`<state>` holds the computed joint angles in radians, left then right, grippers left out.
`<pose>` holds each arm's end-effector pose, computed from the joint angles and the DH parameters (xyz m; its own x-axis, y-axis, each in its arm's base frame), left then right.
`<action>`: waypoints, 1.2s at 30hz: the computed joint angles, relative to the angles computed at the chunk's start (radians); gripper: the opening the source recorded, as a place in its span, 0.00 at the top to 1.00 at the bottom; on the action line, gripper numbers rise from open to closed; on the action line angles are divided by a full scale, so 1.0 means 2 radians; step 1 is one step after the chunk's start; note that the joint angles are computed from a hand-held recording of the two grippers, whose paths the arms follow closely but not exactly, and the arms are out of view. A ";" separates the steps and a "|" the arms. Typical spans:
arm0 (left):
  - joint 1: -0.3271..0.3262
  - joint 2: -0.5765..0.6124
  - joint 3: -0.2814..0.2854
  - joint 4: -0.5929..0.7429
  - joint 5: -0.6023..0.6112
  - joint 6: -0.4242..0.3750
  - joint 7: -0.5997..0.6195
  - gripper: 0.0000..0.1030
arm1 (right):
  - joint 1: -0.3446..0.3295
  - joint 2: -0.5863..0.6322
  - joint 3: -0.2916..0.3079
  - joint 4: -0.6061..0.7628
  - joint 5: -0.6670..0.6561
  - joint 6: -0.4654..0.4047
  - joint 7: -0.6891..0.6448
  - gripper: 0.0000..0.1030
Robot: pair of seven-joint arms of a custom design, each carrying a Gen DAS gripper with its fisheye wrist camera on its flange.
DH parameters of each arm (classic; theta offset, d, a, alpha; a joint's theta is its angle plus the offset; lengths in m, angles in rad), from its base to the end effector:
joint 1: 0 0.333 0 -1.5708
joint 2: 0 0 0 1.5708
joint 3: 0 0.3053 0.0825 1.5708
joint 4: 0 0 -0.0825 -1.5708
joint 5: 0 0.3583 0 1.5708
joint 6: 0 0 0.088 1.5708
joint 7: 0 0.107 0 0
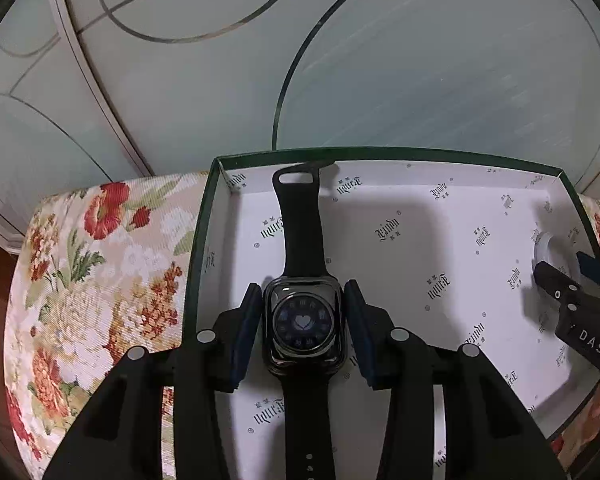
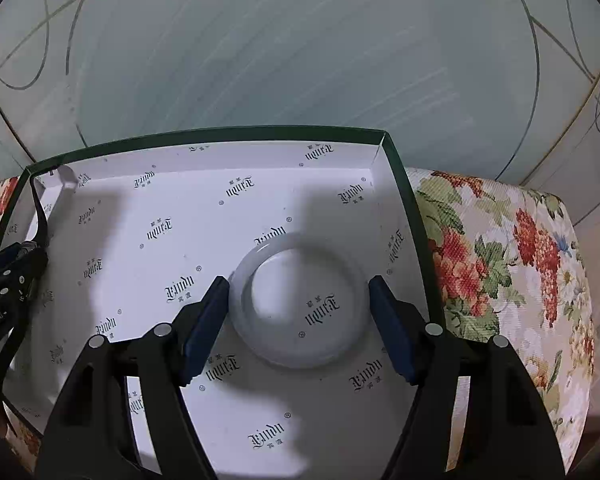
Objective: Organize jewelry
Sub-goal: 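Carry the watch with the left tool into the green box while the right tool drops the bangle there, then withdraw both open tools from the box back toward the remaining jewelry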
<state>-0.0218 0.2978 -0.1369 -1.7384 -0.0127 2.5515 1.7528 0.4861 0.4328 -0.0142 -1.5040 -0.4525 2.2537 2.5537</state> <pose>0.6478 -0.0942 0.4654 -0.3002 -0.9531 -0.0389 -0.8226 0.2793 -0.4953 0.6149 0.3021 0.4528 -0.2778 -0.9604 0.0208 -0.8438 0.2336 -0.4832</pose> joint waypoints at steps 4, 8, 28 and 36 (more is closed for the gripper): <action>-0.004 -0.020 0.002 -0.019 0.009 0.032 -0.011 0.42 | 0.005 -0.013 -0.006 -0.013 -0.021 0.014 0.015 0.30; 0.007 -0.053 -0.005 -0.046 -0.013 0.072 0.020 0.33 | 0.009 -0.052 -0.006 -0.053 -0.053 0.040 0.053 0.30; 0.002 -0.271 0.051 -0.281 -0.206 0.060 0.175 0.31 | -0.006 -0.267 0.105 -0.279 -0.105 0.030 0.180 0.30; -0.002 -0.325 0.076 -0.353 -0.210 0.045 0.181 0.31 | 0.001 -0.297 0.134 -0.320 -0.085 0.010 0.189 0.31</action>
<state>-0.0264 -0.3513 0.0145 -2.4450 -0.4319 2.6410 2.1155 0.4874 -0.1621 0.2533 -2.1438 -0.6225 2.2739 2.9319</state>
